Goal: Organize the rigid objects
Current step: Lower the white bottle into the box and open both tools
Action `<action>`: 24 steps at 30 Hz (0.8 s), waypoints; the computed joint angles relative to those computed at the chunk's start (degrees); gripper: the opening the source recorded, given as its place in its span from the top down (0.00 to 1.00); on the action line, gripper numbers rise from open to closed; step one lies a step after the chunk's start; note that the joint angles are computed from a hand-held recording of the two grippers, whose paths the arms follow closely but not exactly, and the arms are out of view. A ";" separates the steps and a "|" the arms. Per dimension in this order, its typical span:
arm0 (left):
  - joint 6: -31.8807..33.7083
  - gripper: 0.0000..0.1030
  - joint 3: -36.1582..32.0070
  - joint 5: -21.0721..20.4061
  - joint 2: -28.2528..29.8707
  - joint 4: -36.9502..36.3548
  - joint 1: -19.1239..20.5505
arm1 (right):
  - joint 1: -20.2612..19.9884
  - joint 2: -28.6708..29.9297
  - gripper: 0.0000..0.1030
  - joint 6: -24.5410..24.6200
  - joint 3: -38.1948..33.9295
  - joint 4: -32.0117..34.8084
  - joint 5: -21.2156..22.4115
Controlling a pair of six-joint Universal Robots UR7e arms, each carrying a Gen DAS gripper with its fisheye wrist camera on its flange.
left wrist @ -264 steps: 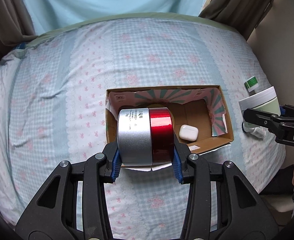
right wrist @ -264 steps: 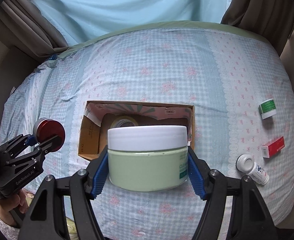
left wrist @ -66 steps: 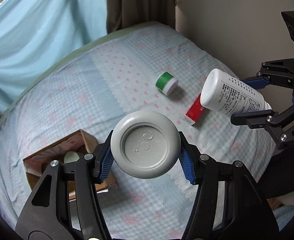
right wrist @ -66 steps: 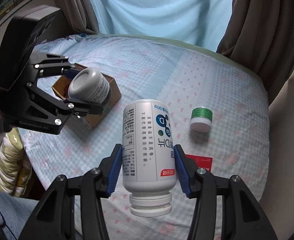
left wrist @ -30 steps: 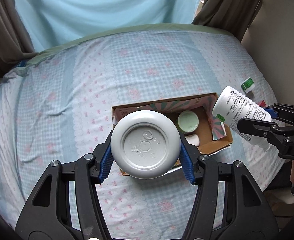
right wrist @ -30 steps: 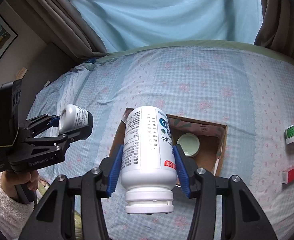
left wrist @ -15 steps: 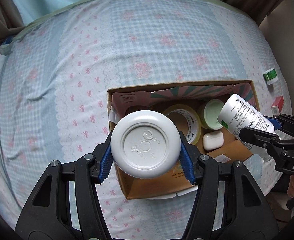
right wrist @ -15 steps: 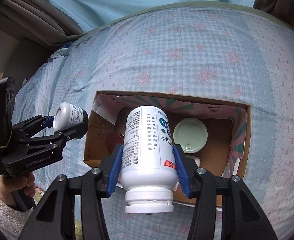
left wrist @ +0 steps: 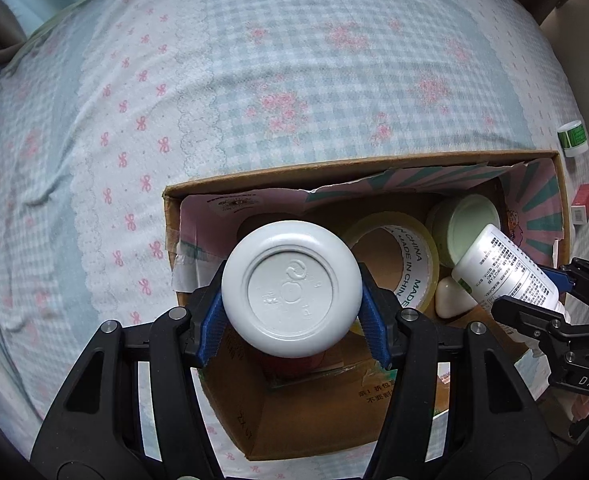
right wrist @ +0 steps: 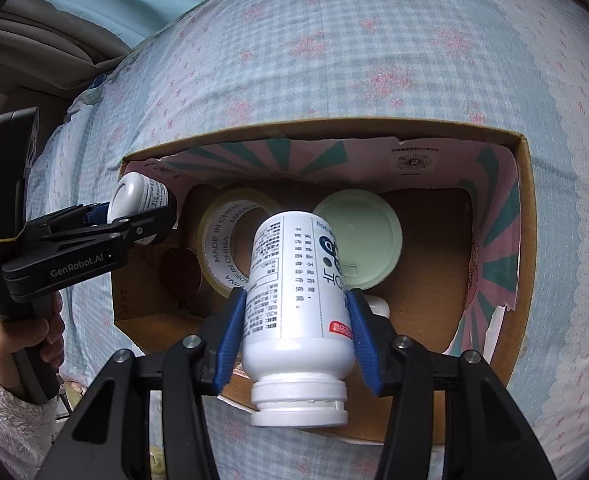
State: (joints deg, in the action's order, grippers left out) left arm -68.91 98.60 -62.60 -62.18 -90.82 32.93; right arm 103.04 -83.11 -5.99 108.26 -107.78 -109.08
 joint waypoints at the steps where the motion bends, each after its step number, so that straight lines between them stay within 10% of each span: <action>1: 0.48 0.47 -0.28 -0.35 0.29 -0.06 0.20 | -0.08 0.26 0.55 -0.31 -0.24 0.42 0.05; 3: 1.52 0.46 -0.64 -1.40 0.72 -1.00 0.65 | -0.23 1.32 0.54 -1.02 -1.09 1.82 0.20; 6: 1.81 0.01 -1.75 -0.94 1.36 -0.77 0.27 | 0.33 2.18 0.50 -3.53 -1.51 2.24 -0.91; 10: 0.95 0.00 -2.45 -1.11 1.38 -0.97 -0.01 | 1.37 2.06 0.01 -6.20 -1.22 2.82 -5.20; 24: -4.41 0.00 -4.02 -0.37 0.78 5.08 -3.88 | 3.37 -2.62 0.00 -10.52 0.72 3.72 -7.89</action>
